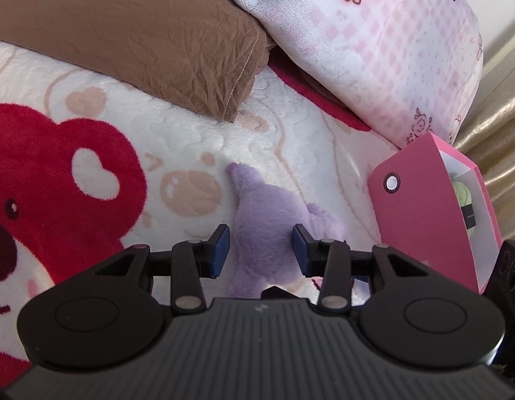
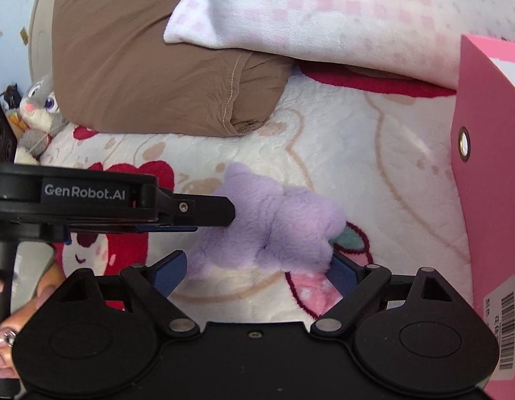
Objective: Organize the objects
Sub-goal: 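Close the left gripper on the purple plush toy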
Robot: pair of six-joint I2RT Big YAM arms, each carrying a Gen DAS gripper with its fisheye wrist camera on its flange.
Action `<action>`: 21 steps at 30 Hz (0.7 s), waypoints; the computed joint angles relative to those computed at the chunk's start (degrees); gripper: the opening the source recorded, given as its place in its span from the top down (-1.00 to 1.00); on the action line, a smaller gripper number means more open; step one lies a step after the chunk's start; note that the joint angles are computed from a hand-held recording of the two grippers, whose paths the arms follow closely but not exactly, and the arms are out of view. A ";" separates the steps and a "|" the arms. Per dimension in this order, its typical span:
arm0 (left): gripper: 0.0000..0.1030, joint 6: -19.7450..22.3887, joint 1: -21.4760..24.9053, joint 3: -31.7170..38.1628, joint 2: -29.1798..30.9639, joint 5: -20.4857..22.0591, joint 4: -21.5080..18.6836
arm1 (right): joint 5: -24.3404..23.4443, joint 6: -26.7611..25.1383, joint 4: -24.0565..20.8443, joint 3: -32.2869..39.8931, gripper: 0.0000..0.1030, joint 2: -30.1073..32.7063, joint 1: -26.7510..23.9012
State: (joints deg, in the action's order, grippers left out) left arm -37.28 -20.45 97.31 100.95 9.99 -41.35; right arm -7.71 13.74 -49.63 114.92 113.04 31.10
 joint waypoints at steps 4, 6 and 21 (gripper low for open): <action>0.44 -0.66 0.13 -0.23 -0.04 1.05 0.54 | 6.53 -6.45 1.35 0.97 -0.81 1.17 1.55; 0.44 -0.03 0.06 -0.07 0.12 1.09 0.11 | 6.62 -7.15 0.45 1.77 -0.84 1.92 1.65; 0.35 0.91 -0.98 2.69 -0.12 0.96 -5.08 | 5.34 -6.05 4.98 -4.08 -0.86 -1.83 1.79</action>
State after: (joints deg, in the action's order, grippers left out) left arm -36.37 -21.43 100.00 100.83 10.95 -46.43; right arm -2.37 7.68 -44.65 110.83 111.20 32.89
